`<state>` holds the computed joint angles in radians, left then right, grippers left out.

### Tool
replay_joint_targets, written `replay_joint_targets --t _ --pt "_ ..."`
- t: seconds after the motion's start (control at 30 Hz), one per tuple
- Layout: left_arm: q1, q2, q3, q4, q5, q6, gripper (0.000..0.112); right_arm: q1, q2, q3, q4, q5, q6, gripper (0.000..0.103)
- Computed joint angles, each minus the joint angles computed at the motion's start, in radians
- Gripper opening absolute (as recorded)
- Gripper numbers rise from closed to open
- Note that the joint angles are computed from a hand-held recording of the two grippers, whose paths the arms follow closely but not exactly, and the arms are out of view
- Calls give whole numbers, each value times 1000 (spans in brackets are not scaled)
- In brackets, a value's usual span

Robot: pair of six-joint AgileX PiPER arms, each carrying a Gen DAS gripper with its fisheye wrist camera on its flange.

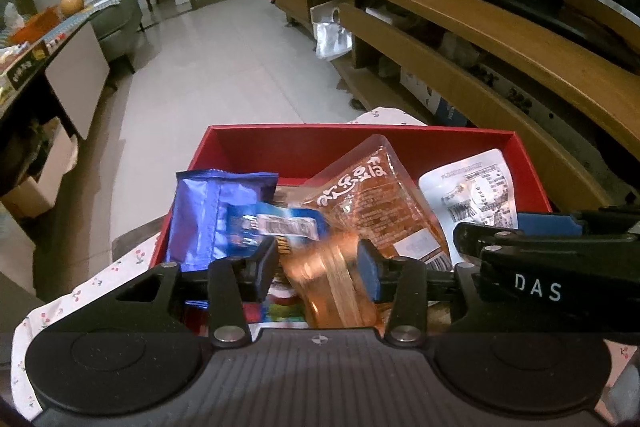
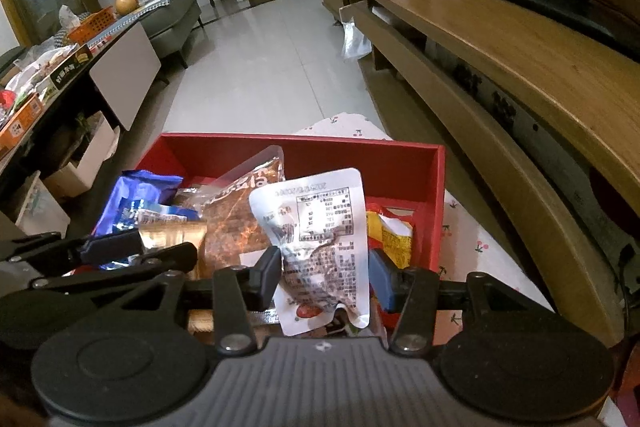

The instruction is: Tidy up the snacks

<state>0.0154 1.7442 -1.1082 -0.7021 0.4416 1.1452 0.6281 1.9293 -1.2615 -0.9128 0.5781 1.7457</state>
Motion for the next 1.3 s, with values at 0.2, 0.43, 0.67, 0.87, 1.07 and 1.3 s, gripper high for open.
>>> replay_joint_targets --t 0.2,0.43,0.67,0.87,1.07,1.3 --pt "31 -25 -4 -1 21 -8 65 2 -22 21 -12 -22 9 52" --pt "68 -65 15 -34 57 24 75 28 -51 40 -26 -3 36 55" --pt "125 -146 105 -63 59 92 86 121 -116 95 -30 78 101 58" --pt "176 -215 219 -42 39 142 89 237 -158 138 2 150 148 60" --pt "261 -273 290 -78 77 226 98 324 -178 169 19 198 196 62" --pt "336 -341 380 -96 77 306 103 402 -182 185 42 245 250 63"
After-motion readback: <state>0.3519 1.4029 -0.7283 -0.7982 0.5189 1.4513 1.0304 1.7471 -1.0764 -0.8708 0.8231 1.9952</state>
